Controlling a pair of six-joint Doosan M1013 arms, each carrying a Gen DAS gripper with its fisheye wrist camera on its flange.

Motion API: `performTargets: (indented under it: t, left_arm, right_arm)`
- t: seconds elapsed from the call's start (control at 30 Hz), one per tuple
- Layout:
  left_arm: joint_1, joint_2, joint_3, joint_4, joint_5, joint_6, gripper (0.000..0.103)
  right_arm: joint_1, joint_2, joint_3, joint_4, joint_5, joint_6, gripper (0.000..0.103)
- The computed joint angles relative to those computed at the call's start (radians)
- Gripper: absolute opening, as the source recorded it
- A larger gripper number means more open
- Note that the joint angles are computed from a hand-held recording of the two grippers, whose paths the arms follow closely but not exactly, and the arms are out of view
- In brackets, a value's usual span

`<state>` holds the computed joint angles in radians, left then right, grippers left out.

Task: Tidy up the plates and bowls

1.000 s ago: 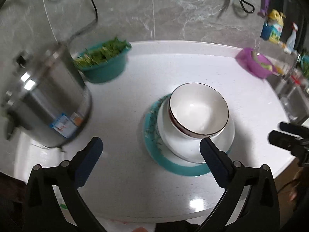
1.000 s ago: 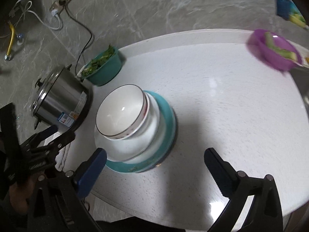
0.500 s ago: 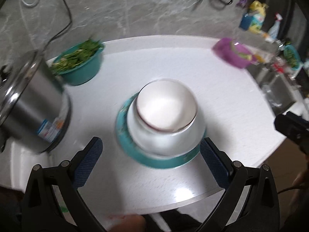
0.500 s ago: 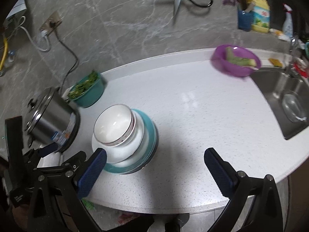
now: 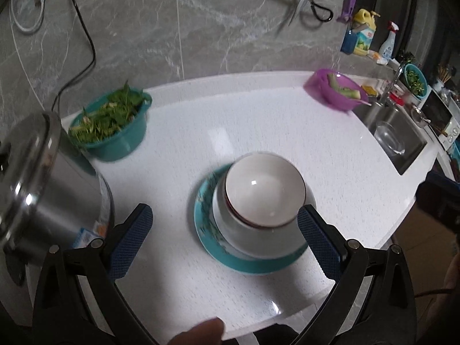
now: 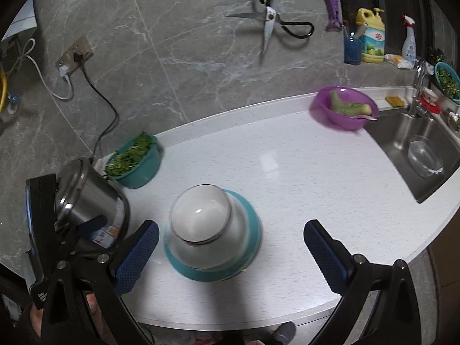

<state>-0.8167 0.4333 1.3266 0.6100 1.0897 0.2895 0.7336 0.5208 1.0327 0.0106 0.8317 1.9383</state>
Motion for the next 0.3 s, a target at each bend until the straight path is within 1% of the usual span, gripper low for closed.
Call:
performTargets:
  t: [0.03,0.07,0.1,0.13,0.17,0.2,0.23,0.27,0.3]
  left_arm:
    - [0.002,0.001,-0.008,0.003,0.015,0.004,0.102]
    - [0.001,0.007,-0.024,0.004,0.047,0.011,0.102]
    - [0.002,0.009,-0.033,0.01,0.062,0.014,0.102]
    - [0.0,0.007,-0.034,0.02,0.059,0.007,0.102]
    - [0.001,-0.001,-0.024,0.026,0.03,-0.003,0.103]
    - [0.002,-0.011,-0.008,0.027,-0.012,-0.016,0.103]
    - [0.004,-0.025,0.014,0.024,-0.069,-0.025,0.103]
    - [0.007,-0.03,0.024,0.008,-0.106,-0.013,0.103]
    - [0.01,-0.024,0.011,-0.028,-0.09,0.017,0.103]
  right_arm:
    - [0.003,0.003,-0.008,-0.009,0.009,0.004,0.103]
    - [0.007,0.004,-0.011,-0.013,0.007,-0.004,0.103]
    - [0.006,-0.002,-0.001,0.004,-0.014,-0.02,0.103]
    - [0.003,-0.006,0.008,0.026,-0.032,-0.031,0.103]
    - [-0.003,-0.01,0.018,0.066,-0.052,-0.044,0.103]
    - [-0.007,-0.01,0.019,0.088,-0.056,-0.046,0.103]
    - [-0.008,-0.009,0.02,0.096,-0.058,-0.041,0.103]
    - [-0.007,-0.007,0.019,0.087,-0.058,-0.037,0.103]
    - [-0.004,-0.006,0.019,0.069,-0.06,-0.032,0.103]
